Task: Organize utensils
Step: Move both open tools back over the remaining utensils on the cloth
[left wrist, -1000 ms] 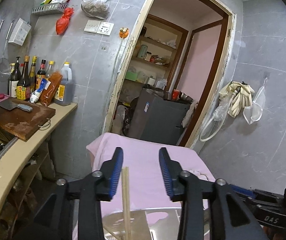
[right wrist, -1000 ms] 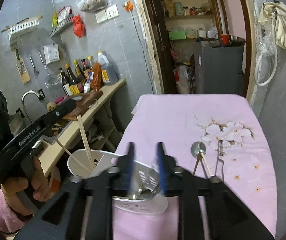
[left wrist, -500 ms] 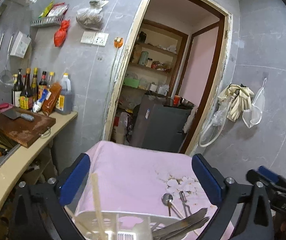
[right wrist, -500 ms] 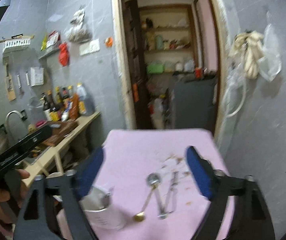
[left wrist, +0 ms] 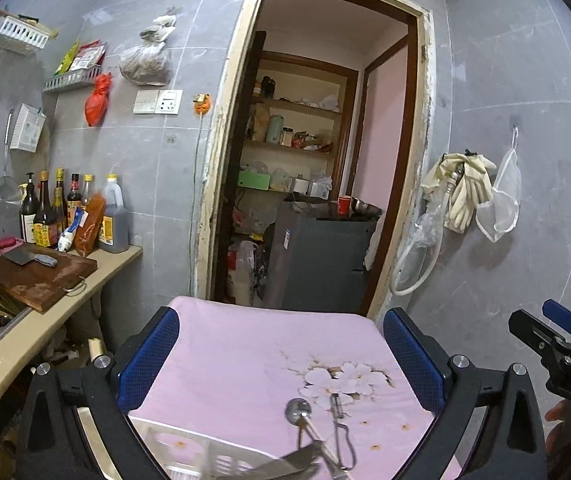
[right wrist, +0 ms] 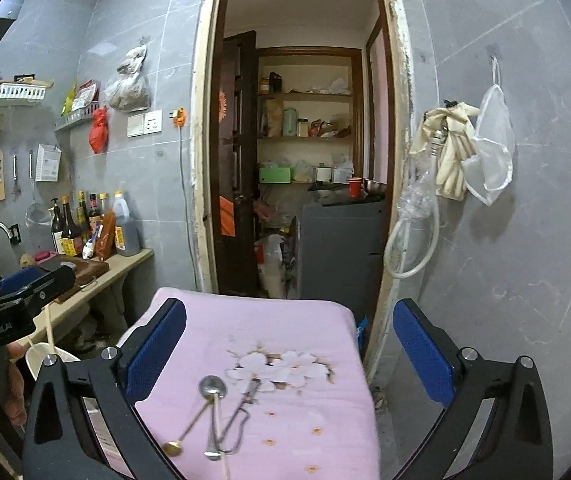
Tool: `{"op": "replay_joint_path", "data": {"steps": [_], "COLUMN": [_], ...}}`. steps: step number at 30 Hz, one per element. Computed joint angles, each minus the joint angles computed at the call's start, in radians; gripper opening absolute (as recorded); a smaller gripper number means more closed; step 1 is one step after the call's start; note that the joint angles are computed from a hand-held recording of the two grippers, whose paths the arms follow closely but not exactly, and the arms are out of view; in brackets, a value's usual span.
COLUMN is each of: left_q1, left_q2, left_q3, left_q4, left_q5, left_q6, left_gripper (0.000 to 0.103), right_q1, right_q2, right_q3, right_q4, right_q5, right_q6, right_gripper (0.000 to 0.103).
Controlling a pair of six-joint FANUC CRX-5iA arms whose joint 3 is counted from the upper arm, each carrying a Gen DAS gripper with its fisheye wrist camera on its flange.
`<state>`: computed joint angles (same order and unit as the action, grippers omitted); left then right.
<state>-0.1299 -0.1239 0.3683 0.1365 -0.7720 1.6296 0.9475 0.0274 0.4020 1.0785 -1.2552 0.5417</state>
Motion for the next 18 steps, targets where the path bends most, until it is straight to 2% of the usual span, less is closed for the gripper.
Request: {"op": "replay_joint_path", "data": {"steps": [5,9,14,18], "left_q1": [-0.086,-0.136,-0.173,-0.176], "left_q2": [0.027,0.053,0.101,0.150], "left_q3": [0.051,0.088,0.157,0.214], "left_q4": [-0.133,-0.198,-0.228,-0.191], "left_q5": [-0.026,-0.054,-0.113,-0.152], "left_q6": [0.114,0.151,0.146,0.125], "left_gripper": [0.103,0.103,0.103,0.103], "right_q1": [-0.053,-0.087,-0.125,-0.165], "right_q2": [-0.053,-0.088,-0.110,-0.120], "right_q3": [-0.063,-0.112,-0.131,-0.147], "right_q4": [-0.039,-0.056,-0.093,-0.144], "right_q5": [0.051,0.086,0.096,0.113], "right_q6": [0.015,0.021,0.016,0.027], "right_gripper": [0.102,0.102,0.102,0.102]}}
